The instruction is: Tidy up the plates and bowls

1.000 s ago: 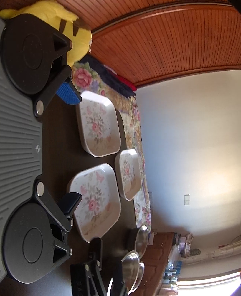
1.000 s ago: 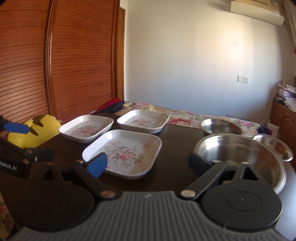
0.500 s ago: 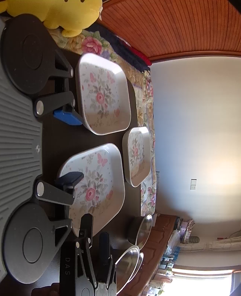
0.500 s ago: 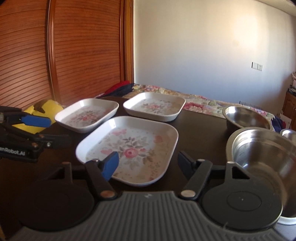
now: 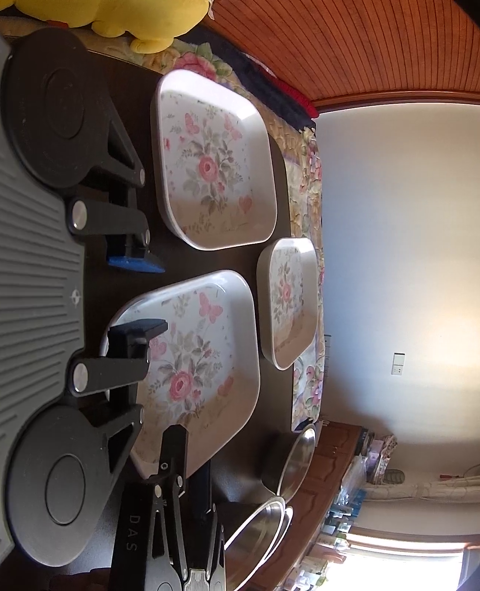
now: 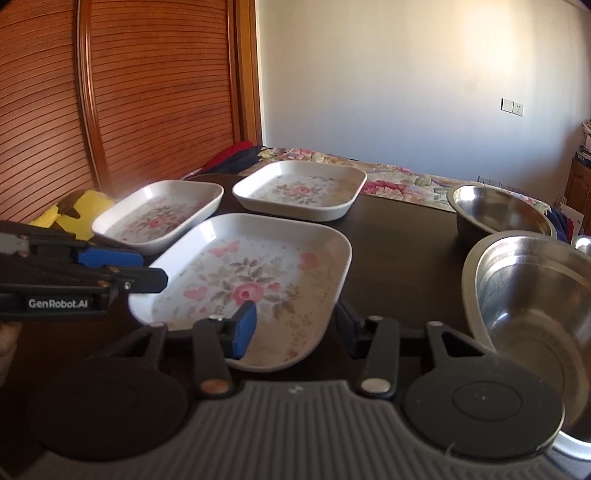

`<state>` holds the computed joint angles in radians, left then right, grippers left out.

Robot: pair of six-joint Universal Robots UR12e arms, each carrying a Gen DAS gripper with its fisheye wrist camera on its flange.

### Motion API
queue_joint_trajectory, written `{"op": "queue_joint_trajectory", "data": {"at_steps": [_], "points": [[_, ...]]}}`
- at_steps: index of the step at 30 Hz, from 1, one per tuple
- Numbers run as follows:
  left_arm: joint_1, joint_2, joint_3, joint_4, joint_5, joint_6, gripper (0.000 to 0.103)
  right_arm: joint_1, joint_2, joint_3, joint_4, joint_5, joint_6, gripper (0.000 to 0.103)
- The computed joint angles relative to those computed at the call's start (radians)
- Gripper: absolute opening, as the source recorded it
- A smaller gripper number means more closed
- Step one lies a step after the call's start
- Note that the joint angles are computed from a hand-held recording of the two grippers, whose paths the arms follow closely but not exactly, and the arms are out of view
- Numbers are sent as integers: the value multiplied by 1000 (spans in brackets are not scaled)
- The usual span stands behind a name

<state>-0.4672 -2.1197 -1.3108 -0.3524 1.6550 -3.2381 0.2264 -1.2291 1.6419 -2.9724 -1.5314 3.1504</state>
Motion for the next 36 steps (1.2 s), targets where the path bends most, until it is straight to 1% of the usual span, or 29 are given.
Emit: {"op": "queue_joint_trajectory", "data": {"at_steps": [4,6,7,10,12,16,19,22,31,36], "points": [[-1,-9,14,-15,-2,-1,23,-2,4,-5,4,0,7,45],[-2,-12,16,-12,3,-1,22,0,9,-9,6,-12,9,40],[-3,-14,17,-10,9,-1,21,-2,10,-11,8,-13,12,36],[-4,-14,15,-2,18,-8,15,-5,14,-16,15,-13,26,26],[-3,-11,10,0,15,-13,13,-11,16,-17,17,4,49,26],[-3,0,-4,0,4,-23,13,-16,13,-11,13,25,70,25],[-4,13,-20,4,0,-39,13,-17,8,-7,15,28,86,22],[-7,30,-44,22,-4,-46,13,-21,0,4,8,42,92,22],[-22,81,-115,67,2,-56,13,-22,-42,62,-36,65,112,22],[-34,111,-160,88,11,-63,13,-17,-70,97,-57,66,115,22]]}}
